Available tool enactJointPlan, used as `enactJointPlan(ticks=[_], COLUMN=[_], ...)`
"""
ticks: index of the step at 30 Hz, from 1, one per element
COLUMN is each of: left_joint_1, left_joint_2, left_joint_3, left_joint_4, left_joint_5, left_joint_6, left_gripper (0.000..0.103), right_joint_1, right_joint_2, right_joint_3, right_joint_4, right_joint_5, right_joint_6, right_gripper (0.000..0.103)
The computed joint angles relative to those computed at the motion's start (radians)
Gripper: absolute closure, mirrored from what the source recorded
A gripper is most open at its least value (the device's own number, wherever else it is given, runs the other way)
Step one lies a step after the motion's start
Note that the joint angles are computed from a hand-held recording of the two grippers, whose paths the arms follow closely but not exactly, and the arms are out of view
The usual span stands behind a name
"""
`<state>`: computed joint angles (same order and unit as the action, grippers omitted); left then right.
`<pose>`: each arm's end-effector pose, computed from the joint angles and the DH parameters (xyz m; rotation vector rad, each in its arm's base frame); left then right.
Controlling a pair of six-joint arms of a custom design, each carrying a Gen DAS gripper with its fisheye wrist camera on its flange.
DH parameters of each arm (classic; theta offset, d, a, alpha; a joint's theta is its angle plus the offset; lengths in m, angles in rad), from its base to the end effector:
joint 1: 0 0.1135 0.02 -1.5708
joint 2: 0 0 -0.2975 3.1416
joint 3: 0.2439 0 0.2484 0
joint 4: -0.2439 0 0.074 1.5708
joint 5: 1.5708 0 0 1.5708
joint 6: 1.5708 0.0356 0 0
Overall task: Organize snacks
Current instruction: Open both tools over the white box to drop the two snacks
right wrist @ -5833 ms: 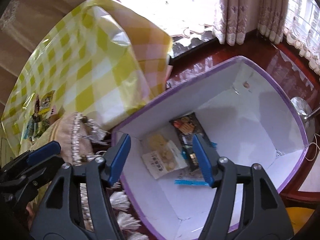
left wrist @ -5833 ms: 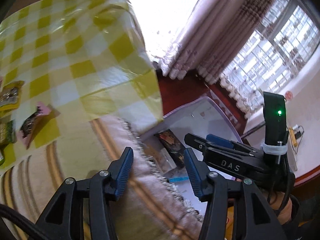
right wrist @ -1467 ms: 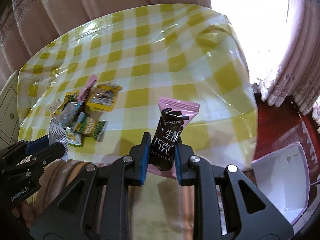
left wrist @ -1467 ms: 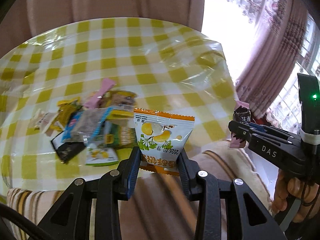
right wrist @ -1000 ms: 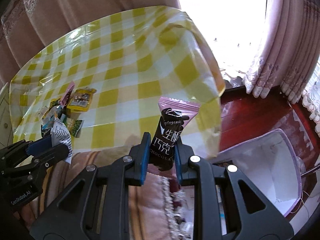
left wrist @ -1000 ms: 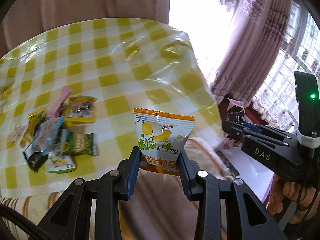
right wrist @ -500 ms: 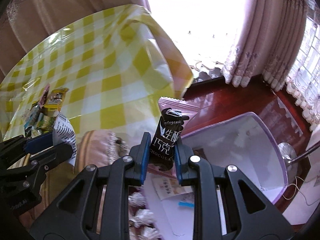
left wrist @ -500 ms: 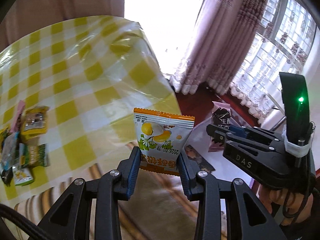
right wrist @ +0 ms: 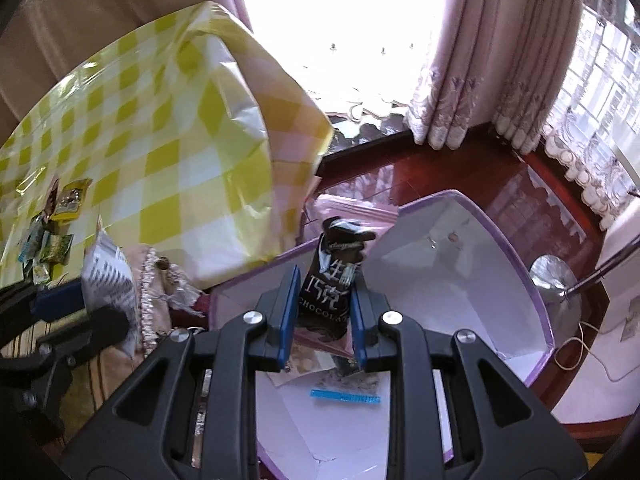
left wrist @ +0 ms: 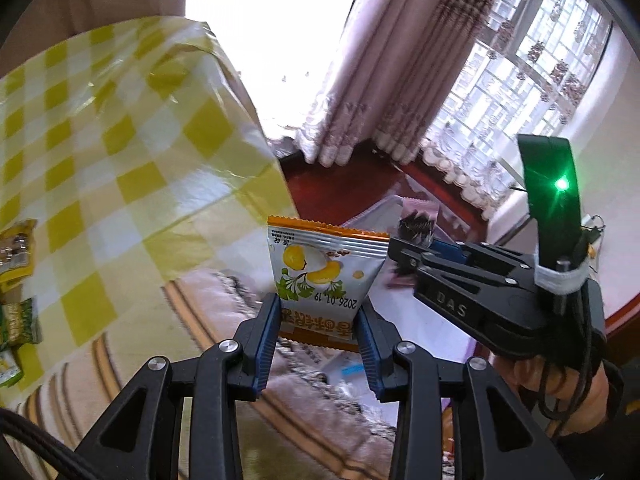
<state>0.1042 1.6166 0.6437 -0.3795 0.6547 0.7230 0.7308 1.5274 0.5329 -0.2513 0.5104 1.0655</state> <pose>0.2420 0.0035 0.1454 0.8836 2.4463 -0.6937 0.1771 0.1354 0.1417 0.5311 2.4906 -0.0873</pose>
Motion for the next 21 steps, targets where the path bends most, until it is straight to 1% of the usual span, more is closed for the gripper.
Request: enactJointPlan(ticks=[1,2,3,4,5,13,21], left_joint_1=[-0.004,-0.01,-0.012,-0.007,-0.004,0.062,0.236], left_joint_2=[0.007,0.008,0.006,0.006,0.005,-0.001,0.016], left_joint_3=[0.005,0.004,0.001,0.0,0.001,0.005,0.04], left_joint_4=[-0.009,-0.007,-0.003,-0.003,-0.004,-0.004,-0.019], left_joint_5=[-0.003,-0.012,-0.019,-0.019,-0.017,-0.016,0.011], left_joint_6=[0.005,0.003,-0.001,-0.003,-0.005,0.0,0.041], left_gripper=[0.06,0.054,0.051,0.047,0.045,0.045,0.045], right_joint_1=[-0.005,-0.009,-0.009,-0.005,-0.001,0.023,0.077], right_joint_2=[0.001,0.003,0.005,0.003,0.0,0.023,0.073], right_joint_3=[0.0,0.001,0.003,0.004,0.005,0.048,0.124], right_joint_4=[-0.006,-0.011,-0.02,-0.026,-0.029,-0.042,-0.042], right_joint_5=[-0.002,-0.003,0.001,0.009,0.014,0.014,0.007], right_joint_6=[0.004,0.006,0.014,0.021,0.023,0.016,0.003], right_gripper=[0.073,0.064,0.057,0.042,0.036,0.035,0.034])
